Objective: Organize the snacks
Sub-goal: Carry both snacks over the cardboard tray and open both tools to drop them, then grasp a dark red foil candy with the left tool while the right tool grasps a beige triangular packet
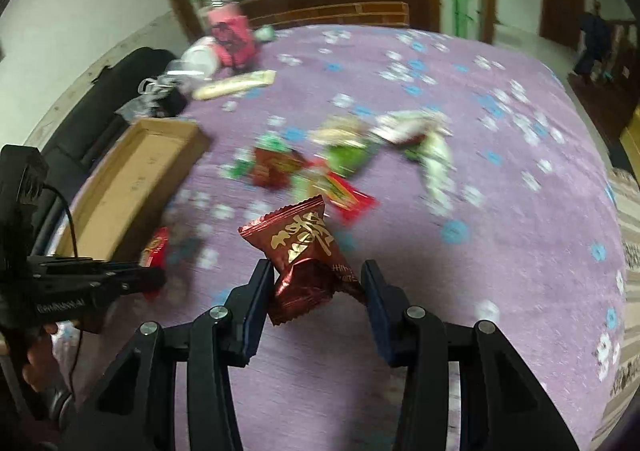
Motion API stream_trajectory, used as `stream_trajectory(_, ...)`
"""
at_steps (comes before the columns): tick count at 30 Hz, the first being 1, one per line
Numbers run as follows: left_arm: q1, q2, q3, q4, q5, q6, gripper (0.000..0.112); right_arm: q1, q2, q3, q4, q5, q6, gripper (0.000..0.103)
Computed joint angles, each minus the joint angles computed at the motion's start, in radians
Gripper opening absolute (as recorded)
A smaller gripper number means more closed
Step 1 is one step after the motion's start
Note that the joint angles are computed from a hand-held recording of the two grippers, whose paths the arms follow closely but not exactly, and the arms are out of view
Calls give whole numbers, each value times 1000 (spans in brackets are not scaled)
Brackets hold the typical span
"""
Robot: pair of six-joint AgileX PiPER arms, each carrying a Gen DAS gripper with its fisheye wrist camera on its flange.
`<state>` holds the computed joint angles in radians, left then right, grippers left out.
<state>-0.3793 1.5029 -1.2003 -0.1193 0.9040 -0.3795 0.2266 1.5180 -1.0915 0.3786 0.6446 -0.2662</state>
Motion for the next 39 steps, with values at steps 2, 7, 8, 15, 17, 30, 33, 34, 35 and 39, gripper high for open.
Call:
stream_trajectory(2,66,-13,-8,10,0,16,20,72,38,-64,-19,6,40,45)
stream_trajectory(7,280,-5,-22,71,20,47,20,252,195,-283,-87,23,141,45)
stream_trajectory(8,308,4,-26,95,16,42,20,289,254,-359,-107,36,172,45)
stream_trajectory(15,372,93,-41,193,-22,12,21,404,592,-812,-217,202,315,47)
stream_trajectory(17,381,100,-38,221,-21,-3,21,416,656,-898,-246,262,350,48)
stream_trajectory(30,298,-24,96,207,-101,-46,21,355,346,-459,-197,81,294,56)
stream_trajectory(33,226,-28,86,168,-98,-37,21,277,248,-316,-190,3,286,57)
stream_trajectory(34,207,-17,70,154,-94,-32,21,237,221,-277,-195,-16,286,57)
stream_trajectory(35,179,-5,51,155,-89,-44,21,188,199,-246,-212,-29,298,59)
stream_trajectory(39,68,70,-60,191,-91,-103,21,-15,176,-216,-190,-15,258,62)
